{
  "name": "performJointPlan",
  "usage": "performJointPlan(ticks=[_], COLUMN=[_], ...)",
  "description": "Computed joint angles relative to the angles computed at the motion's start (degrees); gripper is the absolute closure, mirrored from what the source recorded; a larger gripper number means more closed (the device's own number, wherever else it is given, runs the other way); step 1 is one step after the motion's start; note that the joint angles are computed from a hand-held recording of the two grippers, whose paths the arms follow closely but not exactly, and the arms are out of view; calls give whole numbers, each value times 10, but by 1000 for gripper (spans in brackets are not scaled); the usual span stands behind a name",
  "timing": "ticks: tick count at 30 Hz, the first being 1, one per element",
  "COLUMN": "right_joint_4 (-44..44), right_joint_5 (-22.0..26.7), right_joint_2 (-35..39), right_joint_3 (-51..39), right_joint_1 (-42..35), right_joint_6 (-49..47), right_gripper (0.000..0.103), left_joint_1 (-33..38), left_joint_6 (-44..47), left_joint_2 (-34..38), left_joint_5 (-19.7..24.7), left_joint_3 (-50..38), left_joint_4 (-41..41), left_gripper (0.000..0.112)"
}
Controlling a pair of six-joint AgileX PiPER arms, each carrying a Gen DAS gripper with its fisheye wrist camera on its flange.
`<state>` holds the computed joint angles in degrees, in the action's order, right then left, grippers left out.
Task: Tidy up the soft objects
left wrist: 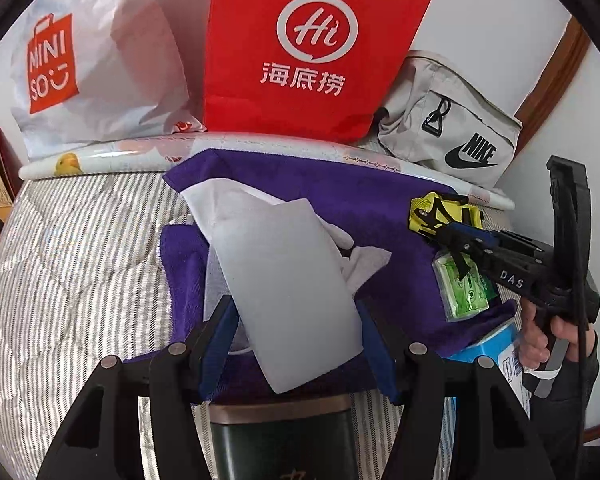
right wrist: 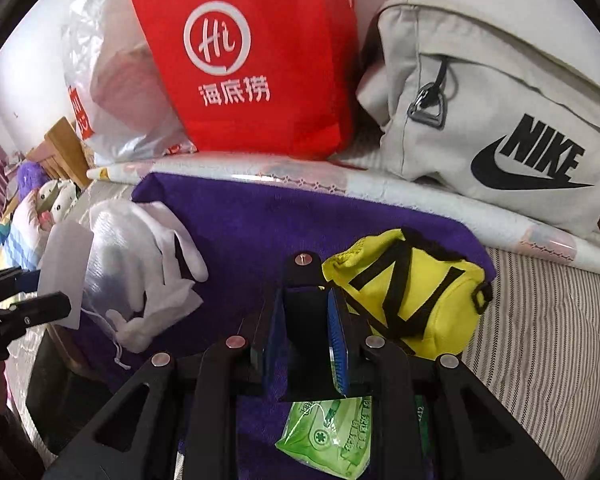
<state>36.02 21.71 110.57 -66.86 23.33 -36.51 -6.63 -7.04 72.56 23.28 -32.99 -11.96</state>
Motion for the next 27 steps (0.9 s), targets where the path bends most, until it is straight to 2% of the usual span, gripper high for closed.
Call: performJointPlan(ticks=[3,7,18,20,22,27], right_joint_4=[-21,-38,-24,-25,-12,11], right_joint_5=[13,35,46,43,38,38], right_joint_2=[13,27,24,18,7,-17], right_joint_3=[-12,-28,-29,-24,-16,-3], right_joint_1=[0,-4,-11,-12,-15,-18], right_joint_6=[25,49,39,40,28,11], right_gripper=[79,79,78,75,63,62], left_joint_1=[1,16,0,-1,-4,-15], left_joint_6=[11,83,101,106,102,99], left_joint_2=[21,52,105,112,118,127], left_joint_5=[1,8,6,4,3,-3], left_joint_3=[-13,-34,-73,-76,-79,-83], left_joint_4=[-9,-77,-87,-93,-93,-95], left_gripper=[53,53,52,52,52,50])
